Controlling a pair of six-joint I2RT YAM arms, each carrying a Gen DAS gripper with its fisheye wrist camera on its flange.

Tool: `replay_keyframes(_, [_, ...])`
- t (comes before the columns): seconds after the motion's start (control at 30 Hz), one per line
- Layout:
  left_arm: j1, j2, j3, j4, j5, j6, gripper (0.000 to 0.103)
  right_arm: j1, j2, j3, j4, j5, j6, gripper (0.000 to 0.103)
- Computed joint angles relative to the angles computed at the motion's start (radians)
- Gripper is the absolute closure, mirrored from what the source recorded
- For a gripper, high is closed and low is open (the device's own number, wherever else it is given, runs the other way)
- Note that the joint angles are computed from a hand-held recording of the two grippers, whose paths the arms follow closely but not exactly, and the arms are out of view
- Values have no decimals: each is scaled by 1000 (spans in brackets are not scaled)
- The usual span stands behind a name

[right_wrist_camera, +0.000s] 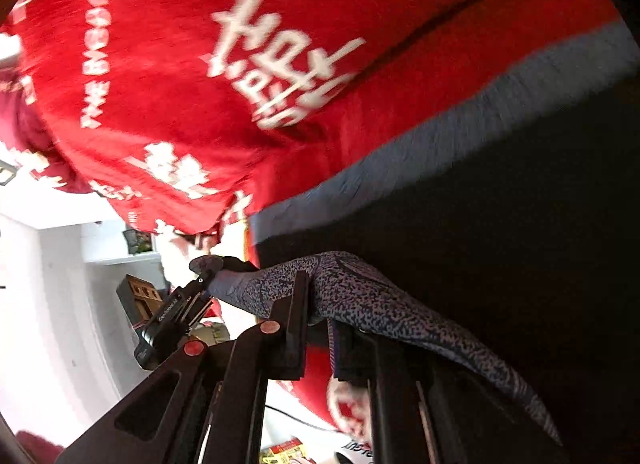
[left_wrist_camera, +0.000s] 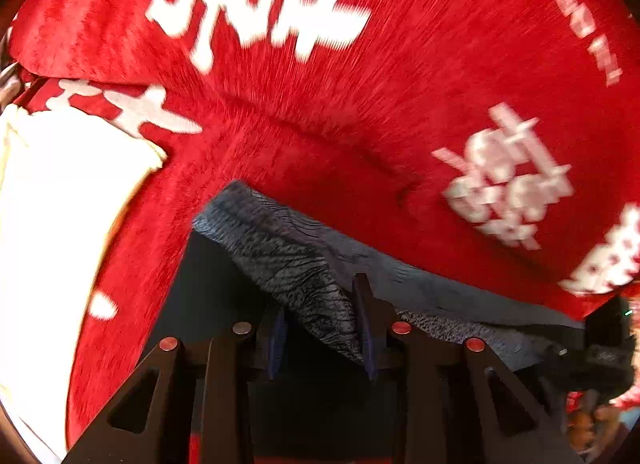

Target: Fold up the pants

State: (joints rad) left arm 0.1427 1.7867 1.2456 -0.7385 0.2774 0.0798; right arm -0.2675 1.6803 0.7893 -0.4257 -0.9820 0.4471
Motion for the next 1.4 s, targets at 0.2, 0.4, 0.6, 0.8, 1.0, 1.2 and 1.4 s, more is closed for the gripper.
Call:
replay_keyframes(0.2, [-62,103,32,61,-119,-94,65,37,195,125,13,65,-11,92])
replay_keyframes(0.4, [-4,-76,39,-30,-157,-38,35,43,2,163,-202,113,-155,30])
replay_keyframes(0.6, [-59,-83,-22,-42,-215,-7,35,165,-61,194,-235,194,-189,45])
replay_keyframes(0.8, [-181,-40,-184,174,-385,-52,29,208,143,266,-159,322,-189,48])
replay_keyframes(1.0, [-155,-48,-94,9,-391,-67,29,50,21,205,-181,227,-136,42])
replay_keyframes(1.2, [-187,-213,-154,-89,-356,1,29,-202,-216,99,-384,163,-230,37])
replay_keyframes(1.4, [-315,-380,-262,-157,-254,36,29,-517,-502,-103,-774,188,-569,34])
